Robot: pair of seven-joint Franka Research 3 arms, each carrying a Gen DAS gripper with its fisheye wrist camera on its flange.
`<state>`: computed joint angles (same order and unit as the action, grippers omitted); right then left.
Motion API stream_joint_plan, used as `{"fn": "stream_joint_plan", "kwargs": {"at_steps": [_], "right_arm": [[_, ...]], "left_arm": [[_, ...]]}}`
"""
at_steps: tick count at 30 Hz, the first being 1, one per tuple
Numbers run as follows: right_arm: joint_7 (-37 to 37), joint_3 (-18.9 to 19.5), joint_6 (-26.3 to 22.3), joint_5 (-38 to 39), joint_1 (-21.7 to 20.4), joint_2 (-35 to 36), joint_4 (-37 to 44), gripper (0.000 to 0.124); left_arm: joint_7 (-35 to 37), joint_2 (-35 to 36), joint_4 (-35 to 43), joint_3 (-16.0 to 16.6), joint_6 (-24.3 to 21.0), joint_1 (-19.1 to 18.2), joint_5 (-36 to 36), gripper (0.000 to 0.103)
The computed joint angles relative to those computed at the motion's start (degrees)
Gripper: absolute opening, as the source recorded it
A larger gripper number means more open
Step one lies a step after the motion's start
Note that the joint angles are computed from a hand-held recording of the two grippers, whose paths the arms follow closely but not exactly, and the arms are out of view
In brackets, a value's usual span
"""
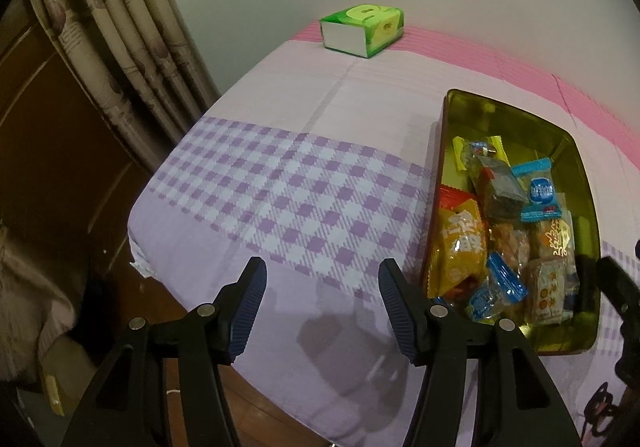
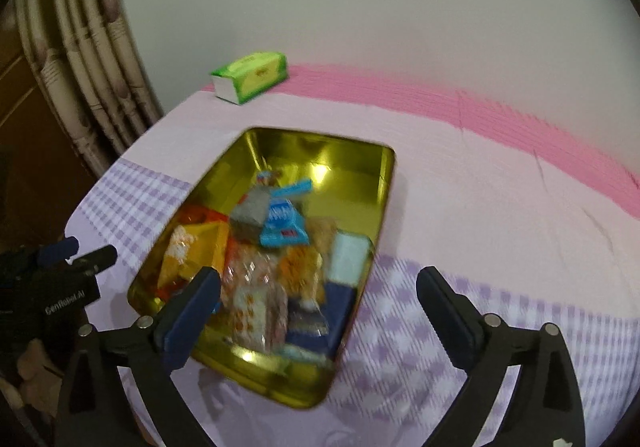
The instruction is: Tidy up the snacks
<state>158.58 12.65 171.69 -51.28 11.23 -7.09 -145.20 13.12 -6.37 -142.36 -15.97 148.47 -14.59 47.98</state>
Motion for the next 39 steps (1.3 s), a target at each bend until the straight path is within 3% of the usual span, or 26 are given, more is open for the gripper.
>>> {"fn": "stream_joint_plan", "kwargs": {"at_steps": [3,8,39], "right_arm": [[-1.9,-0.4,-1.0,3.4,0.6,-0.5,-1.1,0.1],[-0.9,0.2,-3.3,2.8,0.9,-0.2,-1.5,0.1],[-5.4,-0.4,-2.9,6.4,3.2,0.8,-1.7,0.101]], "left_arm": [[0.2,0.1,0.1,-0.1,-0.1,-0.1,0.0,0.059],[0.8,0.4,0.4,-0.2,-0.2,-0.4,0.1,0.059],[2.3,1.1,0.9,-0.1,-1.1,-1.2,-0.3,0.059]]}}
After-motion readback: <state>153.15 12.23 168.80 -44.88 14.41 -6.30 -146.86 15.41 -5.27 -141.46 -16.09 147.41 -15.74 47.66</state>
